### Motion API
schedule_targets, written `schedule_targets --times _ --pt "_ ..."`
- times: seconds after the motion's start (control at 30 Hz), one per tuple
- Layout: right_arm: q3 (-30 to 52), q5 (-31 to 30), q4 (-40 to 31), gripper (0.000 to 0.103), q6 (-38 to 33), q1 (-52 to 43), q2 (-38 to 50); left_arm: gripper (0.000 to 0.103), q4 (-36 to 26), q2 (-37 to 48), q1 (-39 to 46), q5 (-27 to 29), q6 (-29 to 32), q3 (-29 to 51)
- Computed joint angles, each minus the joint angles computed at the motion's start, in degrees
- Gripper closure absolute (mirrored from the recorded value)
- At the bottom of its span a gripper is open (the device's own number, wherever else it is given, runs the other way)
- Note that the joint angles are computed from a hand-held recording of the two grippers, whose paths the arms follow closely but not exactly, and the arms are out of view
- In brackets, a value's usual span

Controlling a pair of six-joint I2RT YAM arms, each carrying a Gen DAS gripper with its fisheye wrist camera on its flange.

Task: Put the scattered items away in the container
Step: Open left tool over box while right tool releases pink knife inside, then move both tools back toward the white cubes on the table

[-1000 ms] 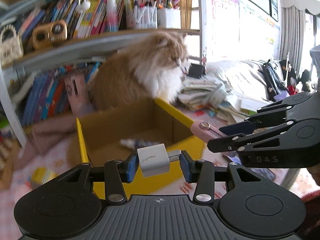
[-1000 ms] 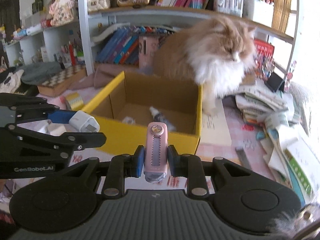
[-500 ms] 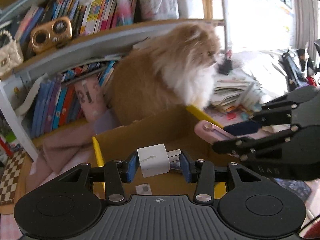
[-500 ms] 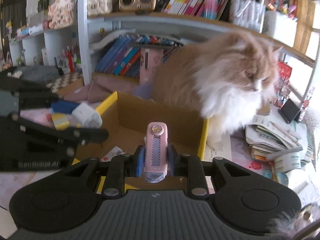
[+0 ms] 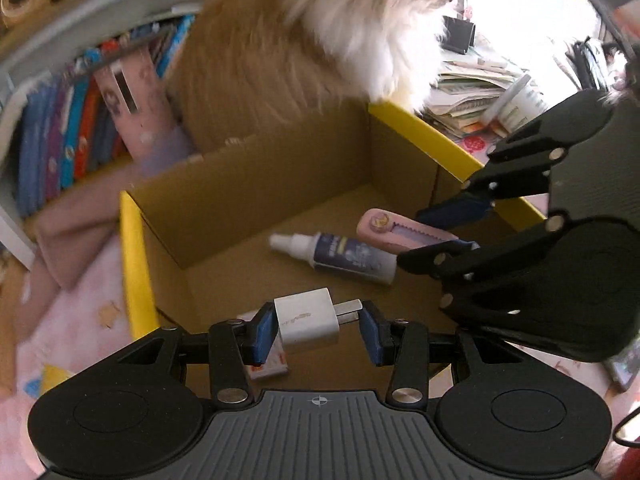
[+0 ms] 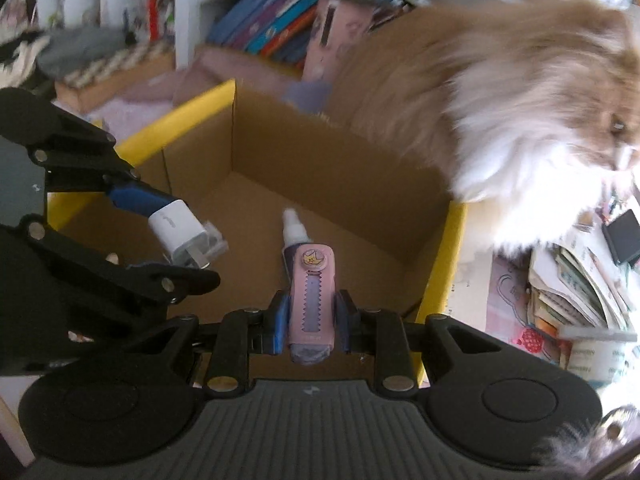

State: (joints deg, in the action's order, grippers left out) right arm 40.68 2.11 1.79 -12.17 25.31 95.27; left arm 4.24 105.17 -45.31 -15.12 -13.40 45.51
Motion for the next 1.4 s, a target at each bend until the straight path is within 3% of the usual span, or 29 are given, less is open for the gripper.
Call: schedule_targets --times 0.17,0.37,0.5,0.63,0.7,1.03,1.27,1.4 --pt "4.8 -0.5 -4.6 0.079 -3.4 -0.6 5.0 0.06 -2.6 0.4 2.3 5.5 -1.8 1.4" --pt "6.5 -1.2 -5.7 0.079 -3.4 -0.9 7.2 0.057 -3.0 0.3 2.6 6.1 -3.2 1.5" --pt "4.5 -1.7 -4.0 0.077 -1.7 -1.0 5.6 0.04 -2.8 -1.6 0.9 0.8 -2.8 0.0" --pt "1.8 -1.9 -1.2 0.059 0.6 -1.0 2.3 0.027 -2.0 -5.5 -0.9 -2.5 -2.9 -2.9" --pt "-0.7 -3.1 0.3 0.056 1.7 -1.6 -0.7 0.018 -1.4 -8.3 -1.8 -2.8 -3.4 -4.9" --pt "-11.8 -2.8 4.8 0.046 10.0 -0.8 -18.9 0.014 -3.1 -19.0 -12.3 -14.0 -7.8 -10.2" --pt "-19.0 1.5 5.4 0.041 14.6 1.8 -30.9 0.013 -8.0 -24.8 -19.0 -23.2 -19.5 -13.5" --pt "-23.3 6.7 5.5 0.04 16.7 5.2 -36.7 0.013 -13.1 -25.4 -22.9 -29.8 -29.5 -14.2"
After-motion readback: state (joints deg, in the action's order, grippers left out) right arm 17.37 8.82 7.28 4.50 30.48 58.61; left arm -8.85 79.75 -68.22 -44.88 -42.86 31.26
